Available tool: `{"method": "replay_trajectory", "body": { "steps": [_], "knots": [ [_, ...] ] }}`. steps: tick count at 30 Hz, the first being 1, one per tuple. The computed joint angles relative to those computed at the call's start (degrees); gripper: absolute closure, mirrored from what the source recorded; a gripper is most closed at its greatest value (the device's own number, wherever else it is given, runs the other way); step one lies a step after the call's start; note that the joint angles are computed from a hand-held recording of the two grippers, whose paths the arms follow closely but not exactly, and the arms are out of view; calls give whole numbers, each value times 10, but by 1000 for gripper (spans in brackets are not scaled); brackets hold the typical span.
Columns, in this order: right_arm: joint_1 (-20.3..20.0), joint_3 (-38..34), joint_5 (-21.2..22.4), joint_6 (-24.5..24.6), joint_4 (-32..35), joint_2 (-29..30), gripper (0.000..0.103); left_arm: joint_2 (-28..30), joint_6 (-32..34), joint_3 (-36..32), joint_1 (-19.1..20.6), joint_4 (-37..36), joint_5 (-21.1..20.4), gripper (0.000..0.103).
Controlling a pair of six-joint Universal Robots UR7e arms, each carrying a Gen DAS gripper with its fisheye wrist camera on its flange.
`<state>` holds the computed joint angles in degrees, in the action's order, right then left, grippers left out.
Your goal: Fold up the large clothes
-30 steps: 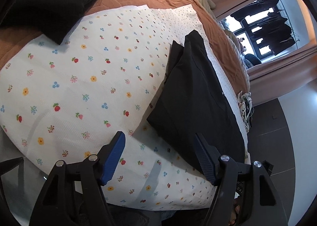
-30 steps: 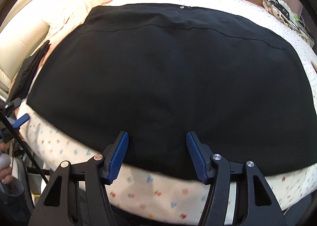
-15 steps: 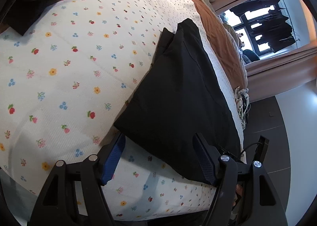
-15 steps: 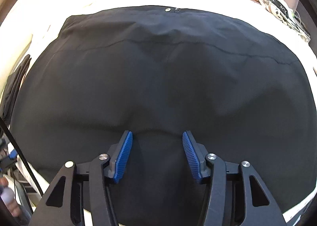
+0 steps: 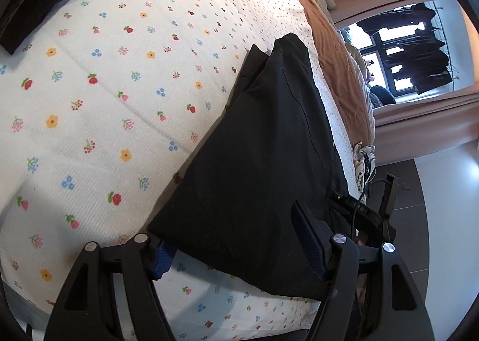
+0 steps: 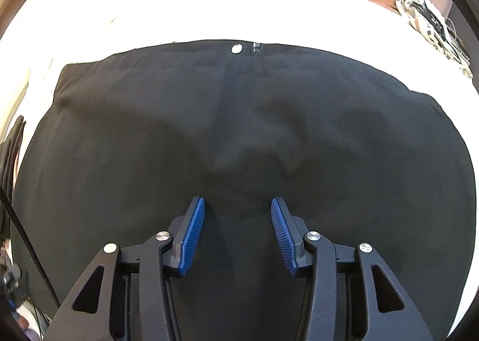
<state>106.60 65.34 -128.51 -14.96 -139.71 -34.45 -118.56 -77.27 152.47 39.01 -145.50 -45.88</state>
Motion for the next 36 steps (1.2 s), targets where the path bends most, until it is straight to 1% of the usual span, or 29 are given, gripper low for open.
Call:
{"method": "replay_trajectory", "body": {
  "steps": [1, 2, 3, 5, 8, 10, 11, 13, 14, 15, 16, 18, 20, 21, 22, 23, 24, 25, 27, 31, 33, 34, 36],
  "knots": [
    [-2, -18, 5, 4, 8, 9, 68, -4, 0, 0, 1, -1, -2, 32],
    [-5, -21, 8, 3, 9, 8, 73, -11, -5, 0, 0, 7, 0, 32],
    [-7, -39, 9, 3, 19, 18, 76, -28, -23, 1, -10, 31, 12, 32],
    [-11, -78, 11, 0, 37, 40, 79, -67, -57, 6, -36, 79, 33, 32],
    [-14, -127, 4, -16, 48, 71, 80, -155, -133, 20, -83, 173, 62, 32],
    [-16, -152, 4, -20, 56, 87, 80, -204, -177, 29, -103, 221, 68, 32],
    [-17, -159, 7, -17, 60, 91, 80, -224, -192, 34, -109, 234, 65, 32],
    [-17, -155, 9, -10, 61, 88, 80, -235, -196, 40, -111, 235, 58, 32],
    [-17, -143, 12, -10, 53, 82, 79, -231, -190, 40, -108, 227, 55, 32],
    [-18, -115, 17, -10, 41, 66, 79, -218, -182, 40, -104, 211, 51, 32],
    [-19, -90, 28, -9, 33, 51, 79, -202, -167, 41, -95, 184, 45, 32],
    [-19, -55, 42, -11, 28, 29, 79, -154, -123, 41, -69, 105, 29, 32],
    [-19, -9, 53, -16, 15, 1, 79, -104, -84, 36, -42, 41, 13, 32],
    [-18, 19, 60, -20, 4, -16, 78, -76, -60, 34, -27, 4, 3, 32],
    [-18, 36, 67, -24, -1, -29, 74, -52, -39, 30, -13, -28, -6, 32],
    [-18, 61, 77, -30, -12, -46, 54, -34, -23, 28, -2, -50, -13, 32],
    [-18, 84, 89, -35, -22, -61, 26, -12, -6, 25, 9, -77, -20, 32],
    [-18, 113, 104, -42, -38, -80, 18, 7, 8, 20, 18, -95, -25, 32],
    [-18, 156, 115, -46, -59, -106, 17, 32, 29, 12, 30, -113, -30, 33],
    [-28, 223, 145, -30, -58, -154, 17, 78, 70, -4, 58, -145, -45, 45],
    [-35, 261, 155, -29, -67, -176, 17, 80, 70, -10, 64, -133, -47, 58],
    [-35, 270, 153, -26, -64, -187, 17, 81, 72, -11, 65, -133, -49, 61],
    [-40, 297, 158, -20, -73, -202, 20, 80, 74, -12, 66, -131, -50, 76]
  ]
}}
